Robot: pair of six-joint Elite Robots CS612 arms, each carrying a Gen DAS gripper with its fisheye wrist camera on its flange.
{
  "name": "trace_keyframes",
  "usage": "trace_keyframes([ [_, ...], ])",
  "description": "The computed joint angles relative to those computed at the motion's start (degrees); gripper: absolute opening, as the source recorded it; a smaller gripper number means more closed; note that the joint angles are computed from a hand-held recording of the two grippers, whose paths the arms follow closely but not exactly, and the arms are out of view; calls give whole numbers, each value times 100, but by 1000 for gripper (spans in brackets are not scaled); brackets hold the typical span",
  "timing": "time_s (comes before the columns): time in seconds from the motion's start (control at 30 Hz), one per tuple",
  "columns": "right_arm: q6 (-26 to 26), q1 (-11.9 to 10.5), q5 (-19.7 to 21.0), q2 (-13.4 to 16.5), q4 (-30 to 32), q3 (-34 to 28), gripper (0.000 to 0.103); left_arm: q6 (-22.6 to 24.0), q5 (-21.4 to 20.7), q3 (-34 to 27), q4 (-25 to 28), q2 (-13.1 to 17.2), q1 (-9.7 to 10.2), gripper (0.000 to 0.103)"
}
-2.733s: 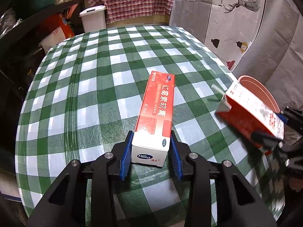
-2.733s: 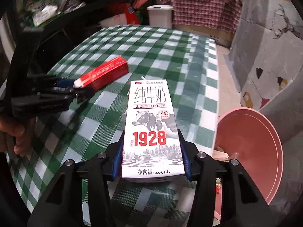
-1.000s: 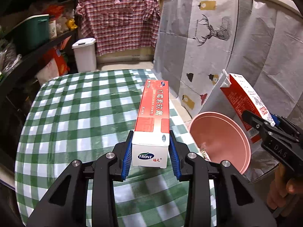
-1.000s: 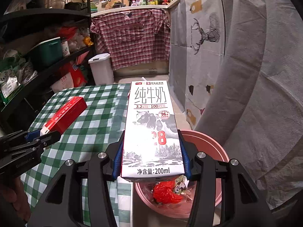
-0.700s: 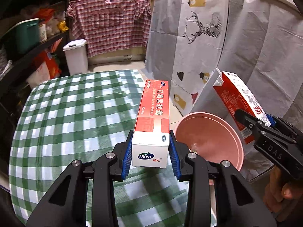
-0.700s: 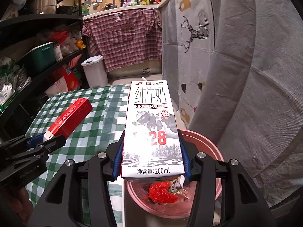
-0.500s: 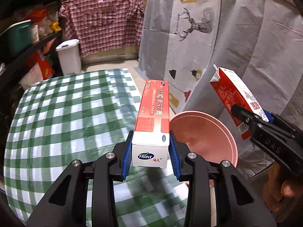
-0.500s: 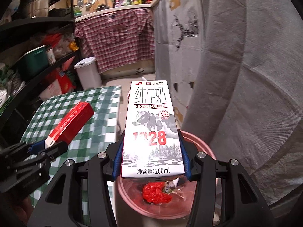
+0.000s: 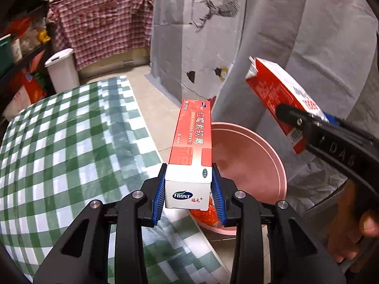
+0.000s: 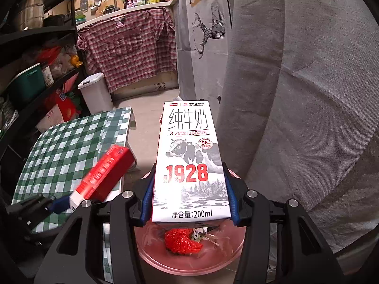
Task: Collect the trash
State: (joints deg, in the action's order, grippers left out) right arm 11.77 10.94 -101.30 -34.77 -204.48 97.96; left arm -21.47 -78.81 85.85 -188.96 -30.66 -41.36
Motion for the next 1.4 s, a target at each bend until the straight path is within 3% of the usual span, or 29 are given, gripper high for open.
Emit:
trace_keyframes([
  [0.27,-5,-33,-33,21,114,-23,50,-9,-106,-150,84,98,-27,35],
  [0.37,39,-34,-151,21,334,-69,67,-25,-138,-194,142,105,-24,39],
  [0.43,84,-55,-148,15,332,-53,67,-67,-194,-175,56,109,-20,44],
  [0.63,60,-105,-145,-48,152,103,68,-4,-138,-77,-66,65,-48,44],
  [0.77,38,-117,-167,-146,-124,365,77,-76,14,83,-266,-7,-82,44],
  [1.03,-198,21,-534,-337,-752,934,92,-62,333,718,-867,-304,-266,48],
  [1.17,-24,59,-603,-459,-1062,1295,96,-557,421,1098,-700,-586,-355,54],
  [1.27,116,107,-611,-549,-1299,1557,98,-482,801,1454,-803,-851,-517,65],
  [1.4,191,255,-923,-661,-1264,1779,98,-672,1044,1820,-1102,-1068,-635,78],
])
